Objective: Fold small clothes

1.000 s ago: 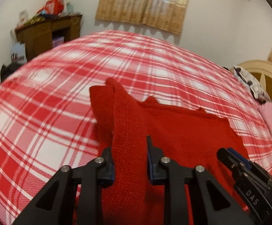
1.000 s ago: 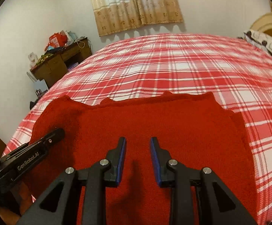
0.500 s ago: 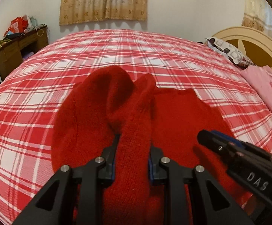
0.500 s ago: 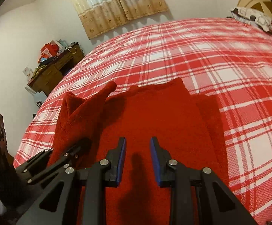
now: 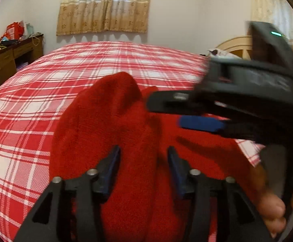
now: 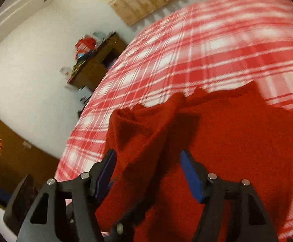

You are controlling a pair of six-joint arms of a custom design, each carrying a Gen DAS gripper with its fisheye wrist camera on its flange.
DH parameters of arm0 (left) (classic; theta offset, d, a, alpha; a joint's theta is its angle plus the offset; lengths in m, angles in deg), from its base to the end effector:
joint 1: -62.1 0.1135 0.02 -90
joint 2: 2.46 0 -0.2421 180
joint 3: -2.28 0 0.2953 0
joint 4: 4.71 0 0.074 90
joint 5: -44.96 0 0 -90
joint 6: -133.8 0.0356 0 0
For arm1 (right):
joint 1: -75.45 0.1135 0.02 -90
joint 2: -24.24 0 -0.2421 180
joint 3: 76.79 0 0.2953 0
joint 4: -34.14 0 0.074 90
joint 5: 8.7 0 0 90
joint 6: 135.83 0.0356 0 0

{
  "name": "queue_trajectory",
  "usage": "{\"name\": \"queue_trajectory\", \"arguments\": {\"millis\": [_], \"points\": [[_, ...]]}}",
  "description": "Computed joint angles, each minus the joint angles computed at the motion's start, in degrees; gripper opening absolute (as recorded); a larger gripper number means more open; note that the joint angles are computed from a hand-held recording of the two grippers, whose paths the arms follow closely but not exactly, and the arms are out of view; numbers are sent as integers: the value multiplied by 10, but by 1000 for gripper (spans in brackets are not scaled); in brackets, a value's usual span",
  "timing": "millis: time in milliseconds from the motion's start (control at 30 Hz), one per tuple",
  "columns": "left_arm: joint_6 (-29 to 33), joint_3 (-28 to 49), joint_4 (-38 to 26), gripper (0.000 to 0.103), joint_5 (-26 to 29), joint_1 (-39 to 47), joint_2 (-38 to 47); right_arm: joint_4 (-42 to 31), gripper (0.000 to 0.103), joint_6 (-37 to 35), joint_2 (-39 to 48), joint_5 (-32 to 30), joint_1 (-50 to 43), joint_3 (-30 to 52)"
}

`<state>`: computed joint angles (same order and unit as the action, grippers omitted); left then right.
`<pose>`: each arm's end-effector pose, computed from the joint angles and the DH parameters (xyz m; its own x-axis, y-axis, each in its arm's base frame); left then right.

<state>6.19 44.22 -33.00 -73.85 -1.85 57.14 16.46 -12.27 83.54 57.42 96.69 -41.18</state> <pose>0.1261 -0.2189 0.1571 -0.6407 0.0930 -0.7622 0.3144 0.9374 -0.1499 0.2248 0.1028 0.1326 -0.8530 0.2108 -0.4775 -0.1715 0.7509 0.6378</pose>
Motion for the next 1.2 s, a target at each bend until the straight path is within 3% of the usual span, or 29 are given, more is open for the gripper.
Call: {"name": "queue_trajectory", "arguments": {"millis": [133, 233, 300, 500, 733, 767, 800, 833, 1000, 1200], "points": [[2, -29, -58, 61, -2, -32, -96, 35, 66, 29, 18, -42, -19, -21], [-13, -60, -118, 76, -40, -73, -185, 77, 66, 70, 25, -71, -31, -37], [-30, -74, -145, 76, -62, -96, -214, 88, 66, 83, 21, -72, -24, -39], [-55, -73, -150, 76, -94, -120, -175, 35, 67, 49, 31, 0, 41, 17], [-50, -81, -142, 76, -94, -109, -189, -12, 69, -18, 136, 88, 102, 111], [-49, -83, -140, 74, -90, -104, -193, -13, 60, -25, 139, 107, 110, 113], [-47, -86, -137, 66, -88, -99, -195, -17, 38, -31, 144, 124, 116, 117], [-46, -88, -135, 56, -86, -93, -194, -20, 31, -36, 145, 129, 116, 118], [-23, -91, -119, 25, -62, -70, -209, -19, 24, -48, 92, 121, 91, 85], [16, -58, -71, 20, -80, -92, -172, -85, 22, -102, -21, 155, 74, 71]]}}
